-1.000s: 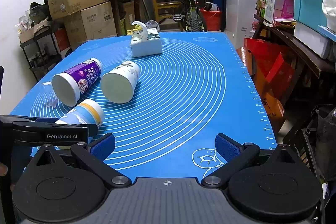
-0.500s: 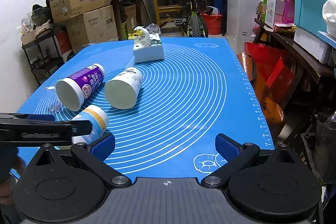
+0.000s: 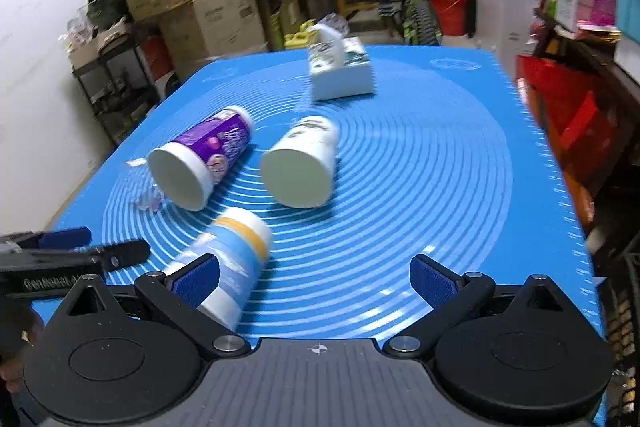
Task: Flip cup upside down
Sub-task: 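Grasp the paper cup with the right tool while the left tool releases it, then rotate the cup with the right tool, stand it on its end, open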
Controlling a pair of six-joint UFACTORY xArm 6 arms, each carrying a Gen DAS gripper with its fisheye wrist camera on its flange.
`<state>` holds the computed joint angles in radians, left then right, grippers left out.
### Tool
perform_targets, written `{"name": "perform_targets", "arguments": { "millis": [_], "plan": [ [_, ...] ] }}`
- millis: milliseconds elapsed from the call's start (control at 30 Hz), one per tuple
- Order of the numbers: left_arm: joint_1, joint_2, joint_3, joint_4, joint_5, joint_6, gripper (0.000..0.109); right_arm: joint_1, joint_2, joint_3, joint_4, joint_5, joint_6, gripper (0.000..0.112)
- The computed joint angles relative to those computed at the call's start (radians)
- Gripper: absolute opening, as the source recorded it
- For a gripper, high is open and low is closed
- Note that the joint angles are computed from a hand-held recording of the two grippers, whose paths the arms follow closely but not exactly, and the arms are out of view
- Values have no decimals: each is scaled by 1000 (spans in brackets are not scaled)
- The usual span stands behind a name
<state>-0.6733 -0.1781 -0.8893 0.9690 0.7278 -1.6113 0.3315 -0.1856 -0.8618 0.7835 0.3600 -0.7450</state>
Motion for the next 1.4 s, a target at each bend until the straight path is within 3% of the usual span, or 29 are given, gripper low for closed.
{"name": "perform_targets", "arguments": {
  "millis": [167, 333, 667, 900, 1200, 1400],
  "plan": [
    [32, -32, 46, -17, 5, 21, 93, 9, 91, -130, -33, 137, 69, 101],
    [55, -49, 74, -18, 3, 21, 93, 19, 213, -289, -149, 280, 229, 95],
    [75, -32, 73, 9, -20, 55, 93, 34, 339, -445, -233, 403, 335, 92],
    [81, -22, 69, 0, -31, 59, 93, 28, 423, -543, -260, 548, 380, 74],
    [77, -22, 68, -8, -24, 57, 93, 18, 355, -436, -151, 461, 276, 69],
    [68, -27, 63, 8, -15, 34, 93, 62, 221, -244, -104, 155, 117, 65]
  ]
}}
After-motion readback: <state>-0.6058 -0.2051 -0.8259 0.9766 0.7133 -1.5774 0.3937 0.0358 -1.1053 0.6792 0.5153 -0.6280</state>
